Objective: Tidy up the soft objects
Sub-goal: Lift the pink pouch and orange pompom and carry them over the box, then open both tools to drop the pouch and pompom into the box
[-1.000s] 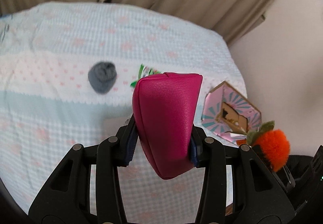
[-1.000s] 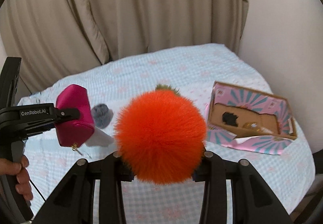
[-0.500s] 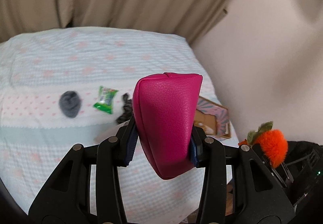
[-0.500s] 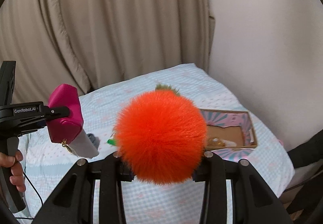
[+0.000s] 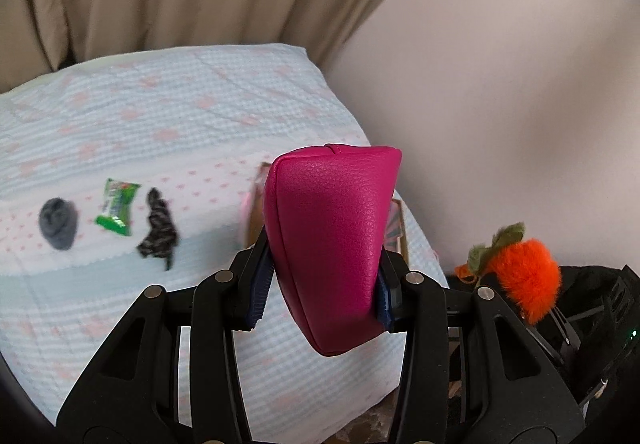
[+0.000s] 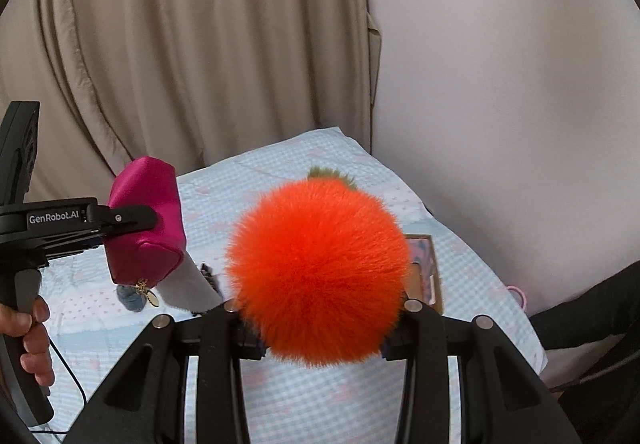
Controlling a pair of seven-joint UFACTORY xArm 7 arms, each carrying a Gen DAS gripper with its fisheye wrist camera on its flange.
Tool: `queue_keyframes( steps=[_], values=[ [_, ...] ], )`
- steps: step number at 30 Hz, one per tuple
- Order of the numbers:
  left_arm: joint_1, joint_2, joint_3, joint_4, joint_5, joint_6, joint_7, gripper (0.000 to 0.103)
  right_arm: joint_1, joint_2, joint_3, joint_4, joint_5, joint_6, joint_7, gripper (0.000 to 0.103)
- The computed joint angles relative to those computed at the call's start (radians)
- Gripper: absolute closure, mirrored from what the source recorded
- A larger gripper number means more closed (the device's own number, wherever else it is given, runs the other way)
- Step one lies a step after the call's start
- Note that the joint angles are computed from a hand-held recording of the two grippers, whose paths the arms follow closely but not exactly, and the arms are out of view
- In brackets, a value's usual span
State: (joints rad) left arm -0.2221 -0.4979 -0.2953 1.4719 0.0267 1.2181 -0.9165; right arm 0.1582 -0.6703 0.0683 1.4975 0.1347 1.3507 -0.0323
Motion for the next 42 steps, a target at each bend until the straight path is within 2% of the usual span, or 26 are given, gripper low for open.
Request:
queue_keyframes(
  steps=[5,8,13,21,28,30,31,32,33,34,36,42],
  values=[
    [-0.006,0.191,-0.05,0.117,0.07,-0.036,-0.043,0.064,0.004,0.058,-0.077,-0.005,0.018,-0.031,-0.083,0.067],
    [-0.037,0.286,-0.046,0.157,0.109,-0.06,-0.066,0.064,-0.004,0.086,-0.119,-0.024,0.035,-0.047,-0.14,0.067],
    [-0.092,0.417,-0.004,0.159,0.143,-0.106,-0.079,0.064,-0.022,0.15,-0.162,-0.082,0.076,-0.092,-0.233,0.067],
    [-0.177,0.596,0.086,0.175,0.179,-0.104,-0.053,0.064,-0.063,0.282,-0.175,-0.183,0.15,-0.161,-0.355,0.067],
    [-0.207,0.72,0.135,0.217,0.157,-0.033,0.005,0.064,-0.101,0.369,-0.144,-0.236,0.162,-0.178,-0.419,0.067],
    [-0.213,0.758,0.142,0.257,0.15,0.005,0.037,0.063,-0.108,0.385,-0.136,-0.24,0.16,-0.188,-0.425,0.063],
    [-0.219,0.78,0.148,0.288,0.154,0.035,0.042,0.058,-0.111,0.39,-0.131,-0.242,0.158,-0.188,-0.425,0.062],
    [-0.226,0.799,0.154,0.316,0.161,0.062,0.048,0.041,-0.113,0.398,-0.126,-0.243,0.153,-0.19,-0.426,0.057],
    [-0.231,0.81,0.16,0.336,0.168,0.076,0.052,0.023,-0.114,0.405,-0.121,-0.246,0.146,-0.194,-0.429,0.04],
    [-0.235,0.815,0.165,0.347,0.173,0.083,0.055,0.001,-0.115,0.409,-0.12,-0.25,0.146,-0.194,-0.44,0.017],
    [-0.246,0.824,0.174,0.372,0.198,0.096,0.065,0.0,-0.115,0.409,-0.126,-0.251,0.168,-0.189,-0.465,0.0],
    [-0.249,0.825,0.179,0.371,0.181,0.107,0.084,0.0,-0.114,0.377,-0.128,-0.295,0.19,-0.192,-0.522,0.0]
  ],
)
